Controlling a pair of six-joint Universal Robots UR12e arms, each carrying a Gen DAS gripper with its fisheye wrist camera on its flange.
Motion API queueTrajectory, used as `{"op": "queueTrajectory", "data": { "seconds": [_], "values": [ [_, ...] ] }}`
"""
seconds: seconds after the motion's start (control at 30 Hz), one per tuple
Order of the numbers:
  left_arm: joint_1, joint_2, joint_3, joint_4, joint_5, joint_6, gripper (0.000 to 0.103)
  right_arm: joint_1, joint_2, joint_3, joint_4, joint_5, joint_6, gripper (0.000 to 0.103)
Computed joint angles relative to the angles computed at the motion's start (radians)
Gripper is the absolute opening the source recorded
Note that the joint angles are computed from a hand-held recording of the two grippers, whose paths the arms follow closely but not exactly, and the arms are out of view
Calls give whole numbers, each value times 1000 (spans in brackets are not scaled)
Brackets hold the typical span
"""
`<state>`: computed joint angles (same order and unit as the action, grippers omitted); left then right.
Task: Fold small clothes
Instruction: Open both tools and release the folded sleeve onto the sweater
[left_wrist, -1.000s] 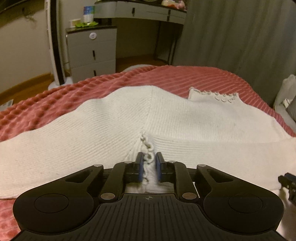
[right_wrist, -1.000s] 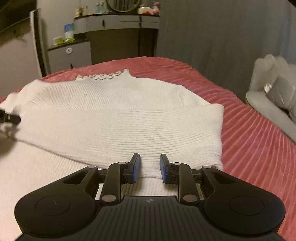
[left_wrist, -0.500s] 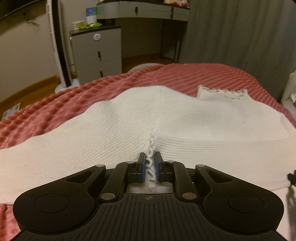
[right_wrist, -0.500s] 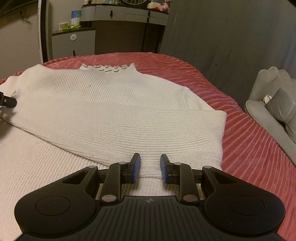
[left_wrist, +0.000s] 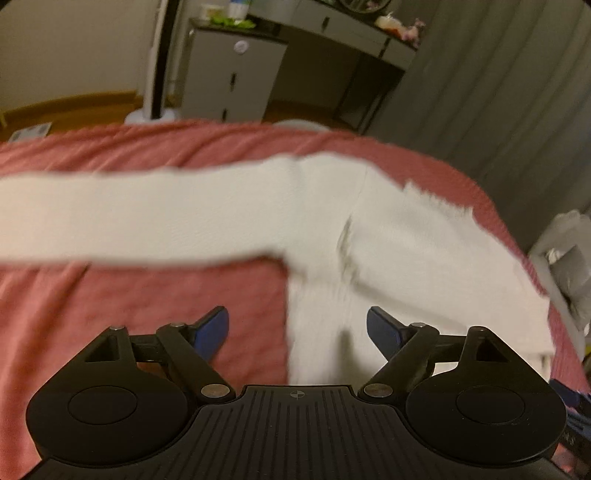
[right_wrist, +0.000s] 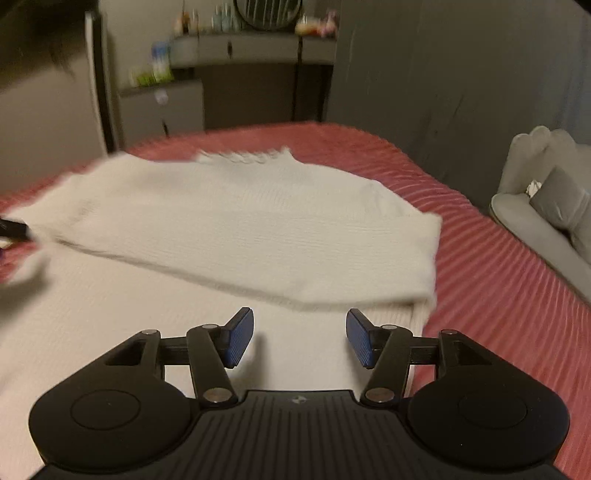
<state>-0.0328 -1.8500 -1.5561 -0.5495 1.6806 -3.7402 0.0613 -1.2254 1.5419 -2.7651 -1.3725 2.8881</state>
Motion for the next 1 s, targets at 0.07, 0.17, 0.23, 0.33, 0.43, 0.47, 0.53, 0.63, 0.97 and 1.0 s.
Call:
{"op": "queueTrajectory", "data": {
  "seconds": [0.07,0.17,0.23,0.33,0.43,0.47,0.53,0.63,0.97,1.0],
  "values": [
    [-17,24,-33,-6,15,-7,87,0,-49,83,-46,-17,7,56],
    [-35,52,-73,12,2,-51,90,-16,-105,155,-36,6,74,56],
    [-47,62,-95,31,-4,-87,90,-27,-131,182,-17,22,81,56],
    [-60,70,-117,41,7,-104,90,-33,-146,198,-6,-5,68,55],
    [-71,79,-138,55,40,-64,86,-39,-148,207,-9,-25,69,55],
    [-75,81,-139,48,51,-47,85,-41,-147,208,-10,-24,74,53],
    [-83,81,-134,27,75,-25,79,-45,-146,221,-31,-21,78,48],
    [-79,85,-127,4,83,-27,72,-53,-144,223,-32,-15,101,44],
    [55,150,-206,103,89,-241,73,-48,-153,236,-63,-8,112,43],
    [80,162,-230,136,93,-278,73,-47,-152,237,-68,-6,111,44]
  ]
}}
